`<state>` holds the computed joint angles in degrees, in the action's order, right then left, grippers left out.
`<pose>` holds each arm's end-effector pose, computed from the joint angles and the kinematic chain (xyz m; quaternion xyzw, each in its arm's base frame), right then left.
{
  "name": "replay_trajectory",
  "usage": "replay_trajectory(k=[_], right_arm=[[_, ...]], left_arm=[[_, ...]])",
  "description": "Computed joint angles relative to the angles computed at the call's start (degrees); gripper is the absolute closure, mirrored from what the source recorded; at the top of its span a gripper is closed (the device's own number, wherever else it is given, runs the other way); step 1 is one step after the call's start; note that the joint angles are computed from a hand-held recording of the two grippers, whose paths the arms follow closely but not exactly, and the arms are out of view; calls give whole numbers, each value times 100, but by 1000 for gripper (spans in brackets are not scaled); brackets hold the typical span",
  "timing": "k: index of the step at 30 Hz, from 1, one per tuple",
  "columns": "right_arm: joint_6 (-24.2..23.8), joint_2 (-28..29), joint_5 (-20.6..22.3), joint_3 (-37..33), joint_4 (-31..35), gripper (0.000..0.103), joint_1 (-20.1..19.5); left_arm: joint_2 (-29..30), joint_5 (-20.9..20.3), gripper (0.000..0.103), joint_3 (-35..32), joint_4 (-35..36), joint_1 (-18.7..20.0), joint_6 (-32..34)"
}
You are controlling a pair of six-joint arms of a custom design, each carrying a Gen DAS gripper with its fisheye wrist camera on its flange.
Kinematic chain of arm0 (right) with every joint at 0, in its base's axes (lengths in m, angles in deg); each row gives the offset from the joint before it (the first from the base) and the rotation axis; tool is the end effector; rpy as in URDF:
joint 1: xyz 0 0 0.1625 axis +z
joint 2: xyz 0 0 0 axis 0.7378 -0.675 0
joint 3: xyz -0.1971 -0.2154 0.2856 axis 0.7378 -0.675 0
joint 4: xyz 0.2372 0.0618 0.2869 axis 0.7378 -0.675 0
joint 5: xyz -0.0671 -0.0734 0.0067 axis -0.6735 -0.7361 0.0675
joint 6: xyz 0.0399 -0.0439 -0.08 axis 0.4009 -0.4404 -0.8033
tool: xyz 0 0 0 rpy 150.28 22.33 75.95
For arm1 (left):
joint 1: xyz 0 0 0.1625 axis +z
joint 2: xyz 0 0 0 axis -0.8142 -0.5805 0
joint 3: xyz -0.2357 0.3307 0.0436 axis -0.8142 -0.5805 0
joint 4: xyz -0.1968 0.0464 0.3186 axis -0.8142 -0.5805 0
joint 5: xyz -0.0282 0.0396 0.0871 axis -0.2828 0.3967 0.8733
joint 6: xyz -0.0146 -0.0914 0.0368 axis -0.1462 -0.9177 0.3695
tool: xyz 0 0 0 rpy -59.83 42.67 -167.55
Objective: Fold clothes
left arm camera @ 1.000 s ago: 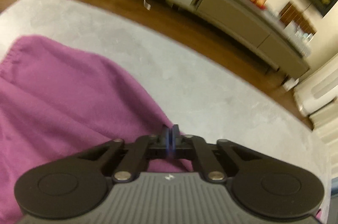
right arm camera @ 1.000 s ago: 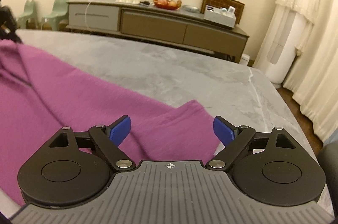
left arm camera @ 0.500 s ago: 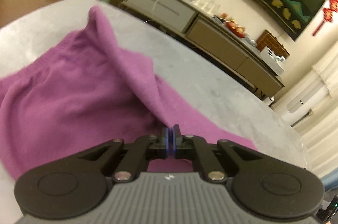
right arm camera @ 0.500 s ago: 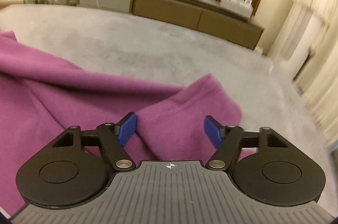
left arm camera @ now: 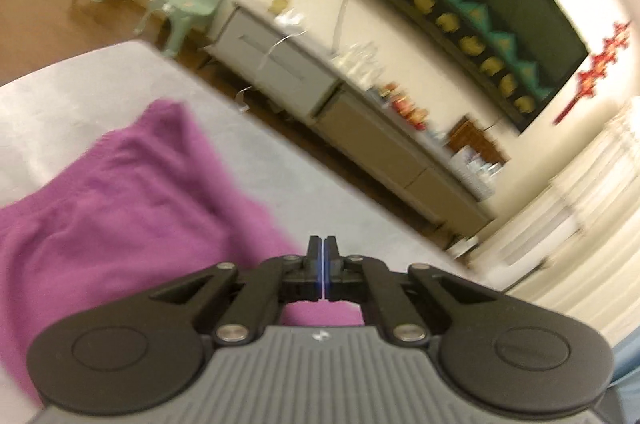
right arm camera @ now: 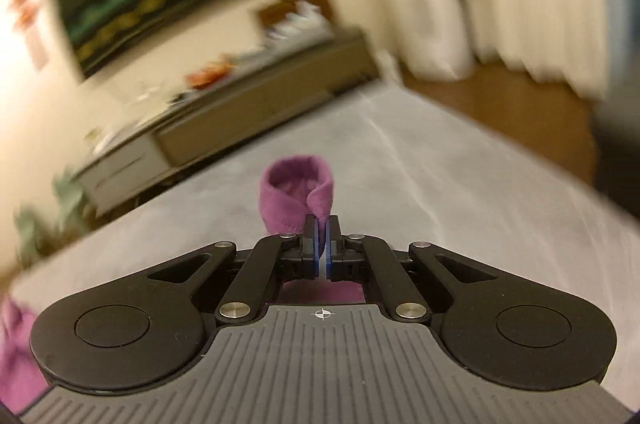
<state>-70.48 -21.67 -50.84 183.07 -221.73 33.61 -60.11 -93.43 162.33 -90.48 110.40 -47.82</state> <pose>0.0176 -0.5923 0.3772 -0.0319 -0.8424 0.4963 0.2072 -0.1454 -0.5797 0.3503 -0.0650 0.8506 -0.5033 0.1376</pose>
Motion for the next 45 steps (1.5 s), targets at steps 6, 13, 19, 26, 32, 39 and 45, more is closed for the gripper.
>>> replay_trajectory(k=[6, 13, 19, 26, 32, 39, 45], right_arm=[[1178, 10, 577, -156, 887, 70, -367], [1392, 111, 762, -23, 605, 40, -414], [453, 313, 287, -65, 418, 21, -94], [-660, 709, -837, -460, 518, 100, 207], [223, 0, 348, 58, 136, 101, -179], [1884, -191, 994, -171, 1542, 101, -745], [1423, -98, 827, -100, 1078, 97, -576]], left_arm=[[-35, -340, 90, 279, 108, 286, -373], [87, -293, 55, 320, -413, 359, -416], [529, -519, 42, -133, -604, 411, -113], [1238, -549, 102, -1371, 610, 571, 38], [300, -750, 103, -457, -660, 183, 330], [-822, -420, 103, 1079, -397, 204, -385], [-489, -827, 71, 747, -293, 439, -476]])
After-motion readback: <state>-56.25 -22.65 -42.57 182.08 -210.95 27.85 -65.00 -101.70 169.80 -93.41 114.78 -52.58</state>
